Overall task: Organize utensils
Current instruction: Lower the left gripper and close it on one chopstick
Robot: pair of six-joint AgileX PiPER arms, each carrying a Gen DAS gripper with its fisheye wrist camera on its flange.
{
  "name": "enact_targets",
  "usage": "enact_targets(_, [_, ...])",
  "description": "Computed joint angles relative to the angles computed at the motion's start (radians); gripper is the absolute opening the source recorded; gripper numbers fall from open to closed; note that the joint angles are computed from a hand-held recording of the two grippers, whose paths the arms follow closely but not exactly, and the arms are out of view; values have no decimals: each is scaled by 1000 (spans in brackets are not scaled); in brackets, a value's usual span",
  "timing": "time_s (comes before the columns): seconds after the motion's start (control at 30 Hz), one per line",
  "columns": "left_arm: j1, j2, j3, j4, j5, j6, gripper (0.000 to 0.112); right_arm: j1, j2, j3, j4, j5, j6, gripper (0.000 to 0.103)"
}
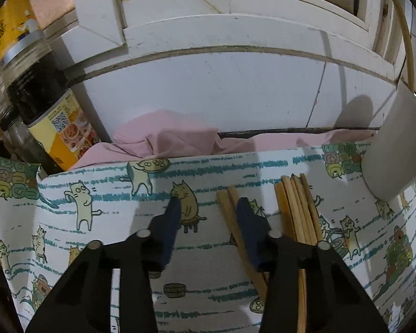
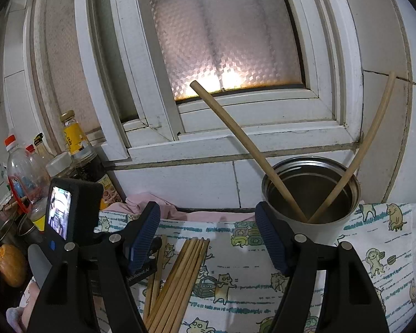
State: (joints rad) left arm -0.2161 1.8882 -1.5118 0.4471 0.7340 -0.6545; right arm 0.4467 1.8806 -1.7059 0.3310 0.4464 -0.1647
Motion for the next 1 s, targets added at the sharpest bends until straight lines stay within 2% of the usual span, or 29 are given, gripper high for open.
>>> enact_targets(0.13, [-18, 19, -21, 21, 9, -15, 27, -5, 5, -8, -2, 10, 8, 73])
enact_targets(0.23, [-21, 17, -24, 10, 15, -3, 24, -4, 9, -13, -8, 14, 13, 73])
enact_targets(0.47, [46, 2, -30, -213, 26, 157, 21, -3, 10, -16, -15, 18, 20, 73])
enact_targets(0.63, [2, 13, -41, -103, 45, 100, 20, -4, 17, -25, -5, 30, 14, 73])
enact_targets(0.67, [3, 14, -45, -118, 45, 110, 15, -5, 19, -28, -6, 34, 15, 73])
enact_targets(0.8, [15, 20, -70, -197, 63, 157, 7, -6, 23, -34, -1, 42, 15, 73])
enact_targets(1.0, [83, -70, 4, -241, -15, 170, 6, -9, 31, -42, 30, 64, -7, 73])
